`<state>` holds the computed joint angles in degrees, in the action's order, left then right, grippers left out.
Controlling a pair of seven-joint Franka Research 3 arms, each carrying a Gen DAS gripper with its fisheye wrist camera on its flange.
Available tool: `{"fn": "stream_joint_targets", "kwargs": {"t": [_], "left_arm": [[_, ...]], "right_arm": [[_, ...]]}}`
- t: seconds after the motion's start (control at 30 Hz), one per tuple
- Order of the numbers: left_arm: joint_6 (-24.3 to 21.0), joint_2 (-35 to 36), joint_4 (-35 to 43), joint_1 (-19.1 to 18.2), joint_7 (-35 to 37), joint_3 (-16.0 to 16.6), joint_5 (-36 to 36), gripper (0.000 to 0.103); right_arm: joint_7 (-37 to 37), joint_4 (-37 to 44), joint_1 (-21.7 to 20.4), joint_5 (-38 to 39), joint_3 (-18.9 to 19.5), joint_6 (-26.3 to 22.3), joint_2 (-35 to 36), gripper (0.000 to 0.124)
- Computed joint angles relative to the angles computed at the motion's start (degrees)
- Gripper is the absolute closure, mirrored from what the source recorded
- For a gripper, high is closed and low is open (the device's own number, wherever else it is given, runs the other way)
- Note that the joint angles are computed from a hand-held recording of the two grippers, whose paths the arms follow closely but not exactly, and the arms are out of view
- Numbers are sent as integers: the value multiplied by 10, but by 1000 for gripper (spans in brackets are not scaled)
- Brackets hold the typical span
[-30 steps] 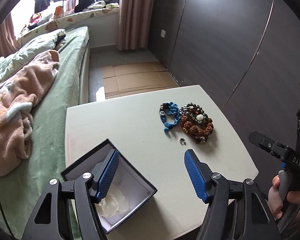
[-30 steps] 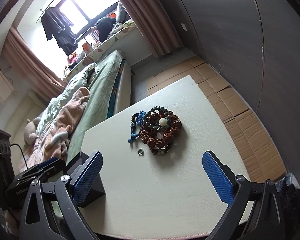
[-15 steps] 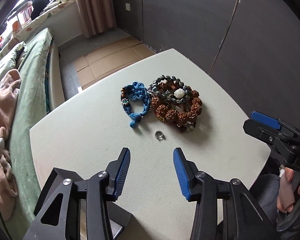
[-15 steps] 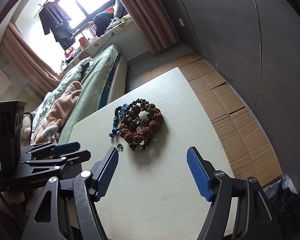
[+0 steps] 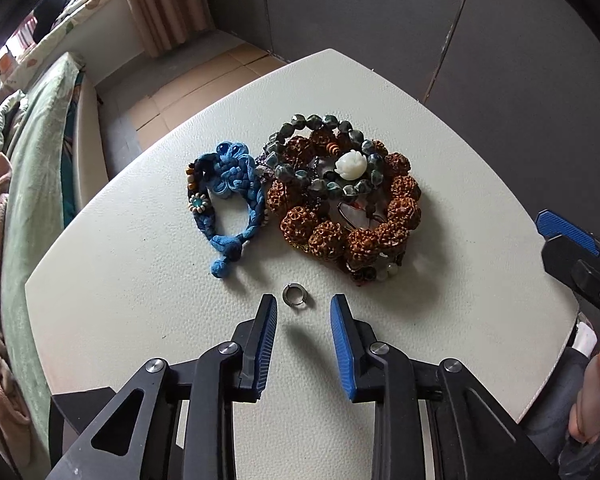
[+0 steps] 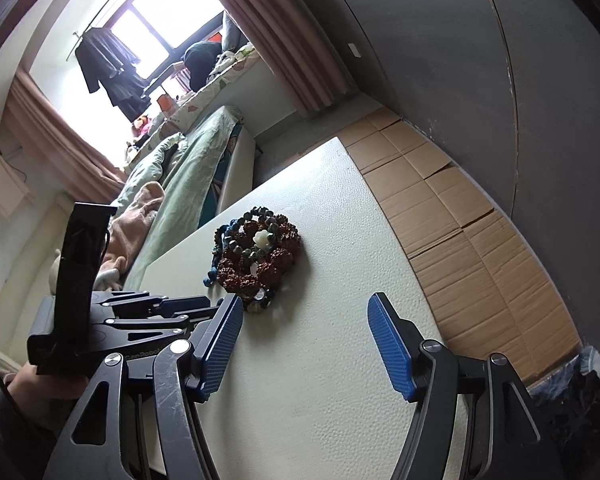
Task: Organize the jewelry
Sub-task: 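Grasp the small silver ring with the left gripper, then lift the ring with the left gripper while the right gripper grasps the brown bead bracelet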
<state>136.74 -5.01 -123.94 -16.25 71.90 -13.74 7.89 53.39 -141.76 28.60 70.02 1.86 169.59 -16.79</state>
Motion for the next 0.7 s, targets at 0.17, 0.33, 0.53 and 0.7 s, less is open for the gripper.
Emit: {"fn": "stream_joint_targets", "kwargs": {"t": [0.17,0.33,0.53,0.7], "left_arm": [[8,9,5,4,-15,2,-2,75],[10,12,8,4,-6,4,-29,90],[32,-8,-10,11,-15,9,-48,90],[44,-42,-37,14,-24,14,-47,90]], "right_arm": [[-16,4,0,16,-4,-3,1,58],[20,22,-15,-23,3,-31,18,59],[35,70,-25,-32,5,-87,59,74],[51,108,-38,-31,16,-123,91,79]]}}
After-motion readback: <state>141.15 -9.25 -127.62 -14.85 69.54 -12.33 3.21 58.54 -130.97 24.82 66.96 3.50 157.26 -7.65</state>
